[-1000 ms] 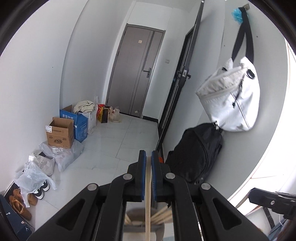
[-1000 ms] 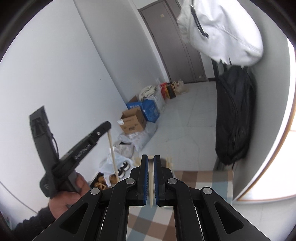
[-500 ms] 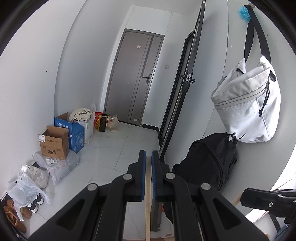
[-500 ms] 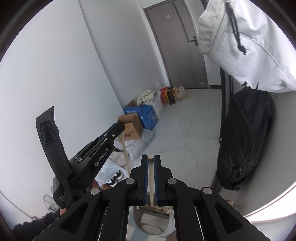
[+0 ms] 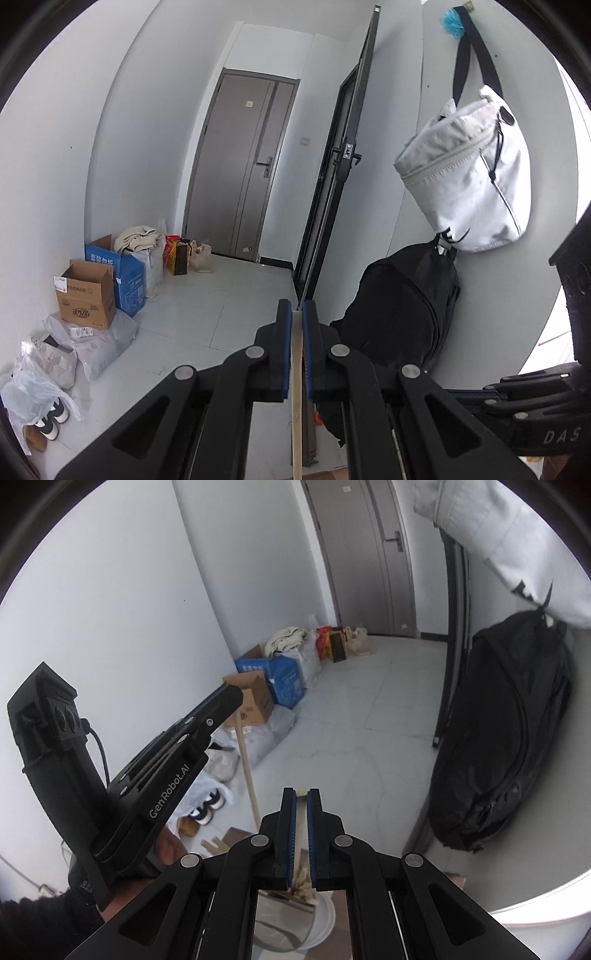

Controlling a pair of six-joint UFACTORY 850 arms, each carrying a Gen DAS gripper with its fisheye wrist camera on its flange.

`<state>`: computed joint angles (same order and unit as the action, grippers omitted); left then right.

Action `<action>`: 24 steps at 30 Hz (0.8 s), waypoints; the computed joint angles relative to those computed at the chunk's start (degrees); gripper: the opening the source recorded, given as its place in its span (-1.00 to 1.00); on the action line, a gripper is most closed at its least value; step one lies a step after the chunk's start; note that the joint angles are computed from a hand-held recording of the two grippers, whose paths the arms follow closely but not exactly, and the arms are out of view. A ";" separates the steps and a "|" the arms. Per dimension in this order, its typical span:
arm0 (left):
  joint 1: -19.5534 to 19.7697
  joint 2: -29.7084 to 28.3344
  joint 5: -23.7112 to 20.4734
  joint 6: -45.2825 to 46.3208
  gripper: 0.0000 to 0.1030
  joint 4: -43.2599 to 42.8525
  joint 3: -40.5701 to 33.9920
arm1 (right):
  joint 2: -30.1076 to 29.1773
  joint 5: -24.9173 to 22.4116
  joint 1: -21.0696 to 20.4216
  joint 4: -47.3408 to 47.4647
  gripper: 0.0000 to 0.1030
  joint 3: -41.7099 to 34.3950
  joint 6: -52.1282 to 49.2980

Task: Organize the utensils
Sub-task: 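Lift both held chopsticks upright and carry them over the caddy, then lower both chopsticks into the caddy and open both grippers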

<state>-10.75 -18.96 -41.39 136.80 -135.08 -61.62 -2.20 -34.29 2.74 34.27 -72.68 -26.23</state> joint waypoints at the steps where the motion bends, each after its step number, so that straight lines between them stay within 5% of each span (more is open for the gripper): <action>1: 0.00 0.22 -0.55 1.43 -0.96 -0.60 0.46 | -0.06 -0.24 -0.22 0.58 -0.90 0.19 -0.24; 6: -0.62 0.43 -1.61 5.41 -0.96 -0.82 0.97 | 0.49 -0.53 -0.30 2.11 -0.91 1.56 -1.86; 12: 1.07 0.55 -0.67 -7.55 -0.96 13.00 -0.75 | 0.45 -3.50 -0.80 4.68 -0.84 1.63 -3.82; 16: 1.17 1.73 3.77 -12.31 -0.94 19.98 -1.41 | 1.11 -5.61 -2.00 5.87 -0.73 2.35 -3.23; 19: 2.33 2.01 3.09 -21.47 -0.72 28.04 -2.37 | 3.89 -5.52 -3.95 9.51 -0.48 4.99 -4.75; 22: 2.42 3.19 3.97 -23.91 -0.33 30.26 -1.71 | 6.14 -6.23 -5.70 12.61 -0.35 7.24 -6.51; 24: 2.42 4.01 3.65 -23.28 -0.27 30.05 -0.80 | 7.24 -6.61 -6.49 13.18 -0.31 8.28 -6.10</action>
<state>-8.33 -14.95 -37.74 113.52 -105.03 -62.42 5.04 -40.89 -3.75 47.46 -64.39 -32.32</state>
